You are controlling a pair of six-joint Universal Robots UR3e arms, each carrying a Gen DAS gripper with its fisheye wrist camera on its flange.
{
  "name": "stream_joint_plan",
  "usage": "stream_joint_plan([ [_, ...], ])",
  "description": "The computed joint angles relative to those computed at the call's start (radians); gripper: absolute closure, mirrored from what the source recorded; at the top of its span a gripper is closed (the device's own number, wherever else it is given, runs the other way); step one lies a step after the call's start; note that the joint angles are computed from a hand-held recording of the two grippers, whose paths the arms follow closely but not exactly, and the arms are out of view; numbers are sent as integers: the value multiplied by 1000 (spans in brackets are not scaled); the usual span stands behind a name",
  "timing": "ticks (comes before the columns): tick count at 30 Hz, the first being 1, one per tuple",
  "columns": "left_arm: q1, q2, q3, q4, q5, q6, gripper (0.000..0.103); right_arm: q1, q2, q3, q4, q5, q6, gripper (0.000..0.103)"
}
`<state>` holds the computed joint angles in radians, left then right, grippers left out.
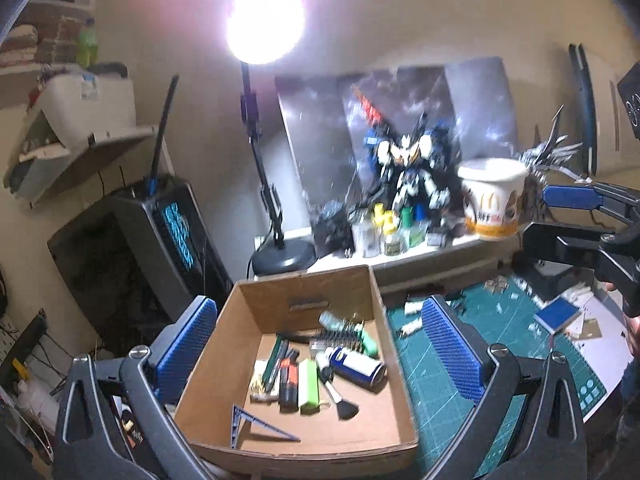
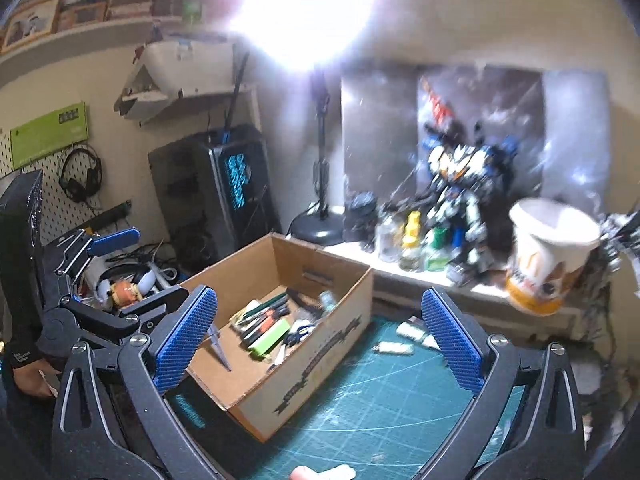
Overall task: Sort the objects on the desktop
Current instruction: 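Withdraw both open tools from the box back over the cutting mat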
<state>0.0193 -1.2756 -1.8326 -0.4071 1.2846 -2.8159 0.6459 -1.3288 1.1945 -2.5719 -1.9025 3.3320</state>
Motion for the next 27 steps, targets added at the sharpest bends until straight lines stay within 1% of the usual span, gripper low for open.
stream_joint_plan([
  [1, 5, 16, -16, 13, -18, -10, 0, 17, -12, 14, -11, -34, -7, 0],
  [4, 54, 77, -69, 28, -143, -50, 0, 82, -46, 45, -4, -174, -19, 0],
  [5, 65, 94, -95, 45, -187, -71, 0, 96, -53, 52, -4, -203, -21, 0],
  [6, 62, 99, -113, 60, -208, -80, 0, 113, -78, 83, -10, -243, -20, 0],
  [7, 54, 101, -127, 73, -219, -80, 0, 122, -98, 107, -13, -266, -14, 0],
  [11, -43, 73, -195, 164, -196, -92, 0, 150, -201, 241, -23, -357, 38, 0],
  [12, -82, 53, -214, 200, -179, -101, 0, 151, -228, 278, -29, -372, 50, 0],
  [14, -139, 9, -240, 258, -173, -109, 0, 145, -281, 352, -48, -383, 67, 0],
  [16, -197, -44, -245, 297, -139, -120, 0, 128, -345, 441, -56, -393, 102, 0],
  [19, -274, -122, -264, 356, -109, -165, 0, 96, -436, 565, -49, -403, 167, 0],
  [21, -312, -172, -290, 411, -110, -192, 0, 69, -508, 672, -70, -400, 204, 0],
  [22, -328, -198, -305, 443, -112, -203, 0, 50, -546, 726, -82, -385, 217, 0],
  [26, -426, -350, -270, 501, -23, -219, 0, -73, -696, 893, -73, -281, 247, 0],
  [27, -454, -398, -245, 507, 17, -224, 0, -101, -727, 922, -65, -257, 246, 0],
])
